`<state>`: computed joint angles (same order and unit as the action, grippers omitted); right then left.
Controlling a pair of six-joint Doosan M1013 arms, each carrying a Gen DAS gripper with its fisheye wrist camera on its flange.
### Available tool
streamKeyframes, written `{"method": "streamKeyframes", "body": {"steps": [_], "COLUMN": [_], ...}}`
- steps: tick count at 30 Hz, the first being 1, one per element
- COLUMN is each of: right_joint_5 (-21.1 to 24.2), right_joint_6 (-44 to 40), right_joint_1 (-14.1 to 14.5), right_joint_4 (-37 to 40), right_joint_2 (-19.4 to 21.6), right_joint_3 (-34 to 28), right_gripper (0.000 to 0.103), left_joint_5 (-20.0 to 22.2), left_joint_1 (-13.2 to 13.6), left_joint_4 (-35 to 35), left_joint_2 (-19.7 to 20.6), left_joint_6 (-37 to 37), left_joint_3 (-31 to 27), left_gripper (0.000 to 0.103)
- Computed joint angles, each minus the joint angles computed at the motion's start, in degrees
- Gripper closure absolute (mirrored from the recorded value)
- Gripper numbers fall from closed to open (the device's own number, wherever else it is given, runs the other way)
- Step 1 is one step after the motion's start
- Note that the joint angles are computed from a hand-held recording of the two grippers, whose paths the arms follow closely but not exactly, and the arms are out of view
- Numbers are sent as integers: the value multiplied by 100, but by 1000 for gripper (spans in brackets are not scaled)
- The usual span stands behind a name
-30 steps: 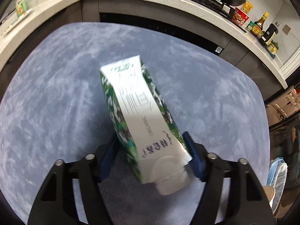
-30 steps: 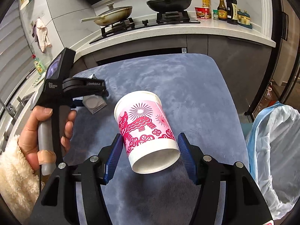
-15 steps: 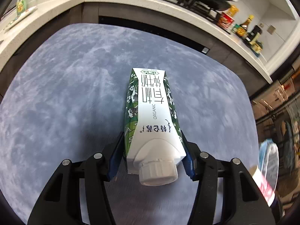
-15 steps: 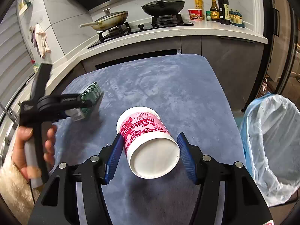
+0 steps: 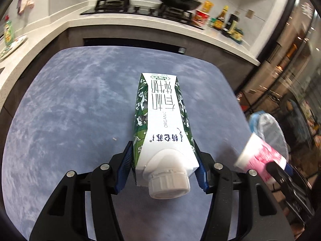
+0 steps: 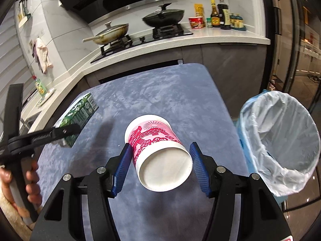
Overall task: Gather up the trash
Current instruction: 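Lift the carton and cup and carry them over the bin, then open both grippers over the bin to drop the carton and cup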
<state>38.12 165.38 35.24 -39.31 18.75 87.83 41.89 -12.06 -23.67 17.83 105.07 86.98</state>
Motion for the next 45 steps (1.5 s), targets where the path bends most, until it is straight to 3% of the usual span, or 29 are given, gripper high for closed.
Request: {"method": "streamKeyframes", "body": {"steps": [12,24,34,42,45], "right_joint_5": [765,1582,1319,1141,1129], "right_joint_6": [1720,2479,2408,2363,2369], "right_joint_1": [-3,-541,-1041,-1176,-1184], "right_joint_4": [-1157,-1399,-1078,-948,-944], "right_joint_2": [-672,-1182,-1155,-1063,-1038], "right_joint_3": [741,1418,1659,1697,1690], "right_gripper": [46,46,46,45,45], "left_joint_5": [434,1109,1265,1110,873], "left_joint_1": [-627,-1494,-1930,-2073,-2095], "left_joint_4": [-960,-1639,-1236,-821,-706], "left_joint_2": [-145,390,959,1124,1042], "left_joint_6": [1424,2082,1723,1493,1482], "left_joint_3": [71,-537,-1120,-1226,-1129], "left_gripper": [51,51,51,51,44]}}
